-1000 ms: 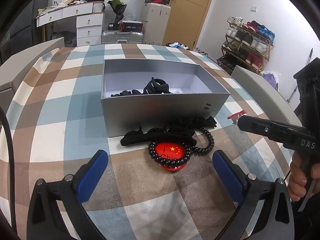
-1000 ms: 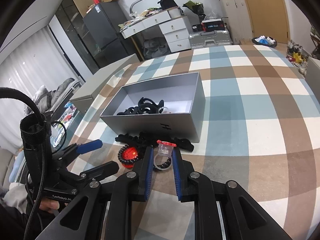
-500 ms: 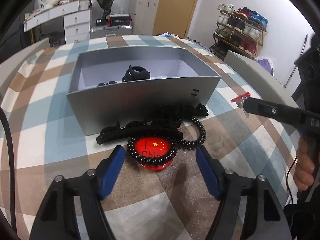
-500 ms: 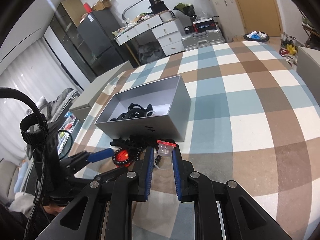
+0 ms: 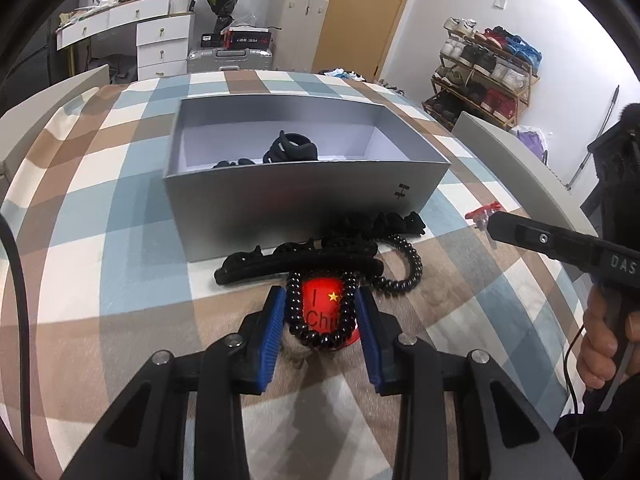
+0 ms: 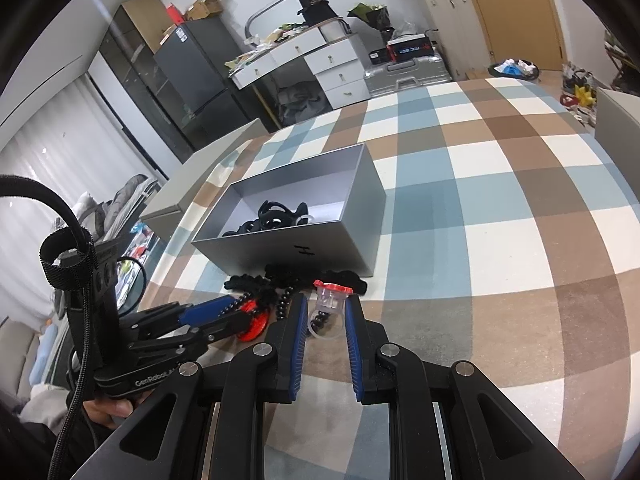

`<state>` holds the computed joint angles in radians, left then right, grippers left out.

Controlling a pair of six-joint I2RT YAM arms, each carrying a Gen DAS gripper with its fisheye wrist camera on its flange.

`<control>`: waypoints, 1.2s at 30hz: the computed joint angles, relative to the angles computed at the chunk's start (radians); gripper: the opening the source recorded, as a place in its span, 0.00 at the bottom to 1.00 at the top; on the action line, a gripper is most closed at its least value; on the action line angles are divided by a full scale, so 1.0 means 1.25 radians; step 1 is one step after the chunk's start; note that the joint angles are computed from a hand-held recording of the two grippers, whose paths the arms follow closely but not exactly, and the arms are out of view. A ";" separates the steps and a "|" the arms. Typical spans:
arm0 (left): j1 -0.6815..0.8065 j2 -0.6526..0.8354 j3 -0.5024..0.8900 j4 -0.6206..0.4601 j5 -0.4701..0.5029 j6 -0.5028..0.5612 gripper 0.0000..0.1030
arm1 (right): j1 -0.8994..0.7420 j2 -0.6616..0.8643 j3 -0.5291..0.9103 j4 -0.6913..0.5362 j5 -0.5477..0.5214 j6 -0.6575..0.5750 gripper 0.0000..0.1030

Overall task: Organize jewelry
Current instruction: 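Grasp the black bead bracelet with the left gripper while the right gripper holds the ring, then carry the bracelet and ring into the box and open both grippers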

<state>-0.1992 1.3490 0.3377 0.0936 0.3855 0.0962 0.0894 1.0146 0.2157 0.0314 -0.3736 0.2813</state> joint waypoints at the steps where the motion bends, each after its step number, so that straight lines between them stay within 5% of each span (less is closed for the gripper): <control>1: 0.008 -0.012 -0.004 -0.007 0.008 0.002 0.29 | 0.002 0.001 0.000 0.000 -0.002 0.001 0.17; 25: 0.092 -0.182 -0.034 -0.055 0.089 0.021 0.28 | 0.022 0.000 0.021 0.046 -0.064 0.022 0.17; 36: 0.082 -0.111 0.006 0.059 0.059 -0.012 0.28 | 0.027 0.077 0.066 0.111 -0.070 0.048 0.17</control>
